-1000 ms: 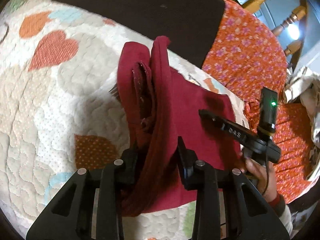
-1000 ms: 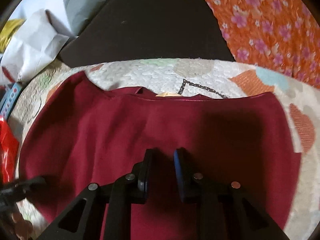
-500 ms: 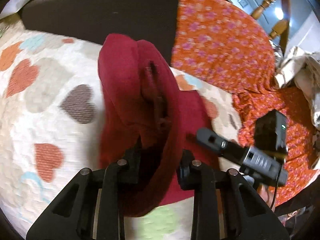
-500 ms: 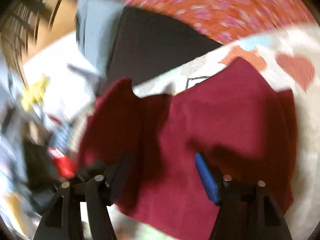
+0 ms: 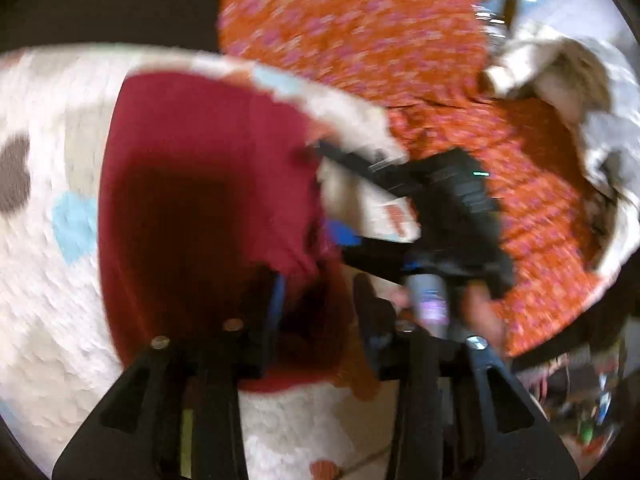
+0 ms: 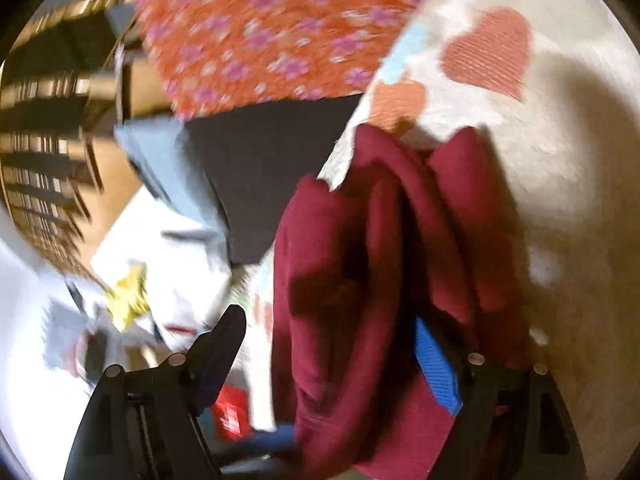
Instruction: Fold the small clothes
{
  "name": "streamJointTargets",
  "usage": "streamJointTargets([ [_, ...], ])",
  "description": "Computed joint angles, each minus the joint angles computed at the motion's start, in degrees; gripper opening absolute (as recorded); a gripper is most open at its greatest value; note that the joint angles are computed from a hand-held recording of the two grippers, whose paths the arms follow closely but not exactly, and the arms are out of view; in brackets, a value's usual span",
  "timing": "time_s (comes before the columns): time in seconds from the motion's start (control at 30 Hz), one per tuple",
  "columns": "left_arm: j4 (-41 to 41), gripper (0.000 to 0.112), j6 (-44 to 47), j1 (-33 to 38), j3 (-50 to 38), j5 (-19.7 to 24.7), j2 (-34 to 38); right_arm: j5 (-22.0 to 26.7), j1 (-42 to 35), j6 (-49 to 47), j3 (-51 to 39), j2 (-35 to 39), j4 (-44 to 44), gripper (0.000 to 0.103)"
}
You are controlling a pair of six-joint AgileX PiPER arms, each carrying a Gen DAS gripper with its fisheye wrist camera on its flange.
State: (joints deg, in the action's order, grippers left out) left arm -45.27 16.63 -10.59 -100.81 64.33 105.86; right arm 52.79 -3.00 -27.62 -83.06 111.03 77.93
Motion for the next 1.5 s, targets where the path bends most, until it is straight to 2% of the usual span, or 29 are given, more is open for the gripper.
streamJointTargets([
  [0.07,3.19,0.053,2.04,0.65,1.90,-2.93,-3.84,-0.44,1.95,4.00,-4.31,0.18,-8.58,0.080],
  [0.1,5.89,0.053,1.76,0.61,2.22,-4.69,-4.82,-0.66,3.25,7.27,-7.21,0.41,-14.31,0.079],
  [0.13,8.41,0.053,1.35,0.97,3.15,-6.02,-5.87,-1.36,4.93,9.47,-9.31,0.48,-20.04,0.055],
  [0.17,10.95,0.053,-0.28,1.46,3.25,-6.78,-5.96,-2.24,6.08,12.04,-11.17,0.78,-25.77,0.035],
  [0.2,13.32,0.053,-2.47,1.92,3.40,-7.54,-5.76,-5.28,7.85,12.41,-10.81,-0.46,-31.50,0.022],
  [0.3,17.14,0.053,-7.53,2.46,4.11,-9.17,-4.56,-6.17,11.83,18.11,-15.10,-2.87,-48.69,0.019],
  [0.4,17.77,0.053,-7.42,1.48,5.74,-9.49,-3.73,-5.68,14.92,26.60,-17.69,-2.72,-65.13,0.019],
  [0.47,20.30,0.053,-7.87,-0.85,6.44,-9.76,-3.30,-6.01,15.17,30.46,-18.00,-0.53,-69.52,0.020],
  [0.53,23.00,0.053,-8.94,-2.98,6.43,-10.22,-2.44,-2.79,13.29,29.15,-19.21,1.66,-66.46,0.026],
  [0.6,25.75,0.053,-10.01,-4.55,7.30,-10.76,-2.31,-3.81,11.51,29.14,-16.91,-0.96,-64.12,0.031],
  [0.67,27.86,0.053,-10.98,-5.53,7.28,-11.22,-2.20,-5.33,10.97,29.97,-13.49,-5.71,-64.90,0.031],
  [0.73,28.25,0.053,-11.59,-5.73,6.63,-11.11,-1.93,-6.39,10.49,24.52,-8.77,-11.19,-59.71,0.031],
  [0.83,28.08,0.053,-12.41,-5.75,6.81,-11.23,-1.86,-1.93,13.30,22.07,-6.96,-12.81,-58.39,0.031],
  [0.9,28.52,0.053,-12.58,-5.89,8.10,-11.56,-2.59,-1.42,14.11,23.23,-4.12,-13.42,-58.42,0.031],
  [0.93,28.60,0.053,-12.61,-6.00,8.36,-11.33,-2.71,-1.11,13.91,23.18,-3.29,-13.14,-57.47,0.029],
  [0.97,28.49,0.053,-12.50,-5.97,8.32,-10.93,-2.83,-0.87,13.68,21.83,-2.85,-12.42,-56.12,0.023],
  [1.0,28.52,0.053,-12.42,-6.18,8.47,-10.96,-2.81,-2.03,14.00,21.06,-1.97,-12.45,-56.67,0.008],
  [1.13,29.30,0.053,-11.80,-7.11,10.11,-12.19,-3.72,-5.81,12.39,21.09,1.88,-15.32,-57.50,0.008],
  [1.2,30.25,0.053,-12.15,-8.04,10.91,-13.62,-3.52,-5.47,11.92,22.31,1.07,-12.83,-58.89,0.008],
  [1.3,30.51,0.053,-13.18,-8.26,10.96,-13.47,-2.78,-4.33,11.41,22.18,1.96,-11.13,-57.37,0.008],
  [1.4,29.63,0.053,-13.11,-7.56,11.56,-13.63,-3.96,-2.78,10.15,22.63,1.95,-13.88,-55.89,0.009],
  [1.5,32.78,0.053,-16.30,-7.85,12.62,-16.80,-5.90,-6.23,10.88,23.81,2.63,-17.81,-57.19,0.013],
])
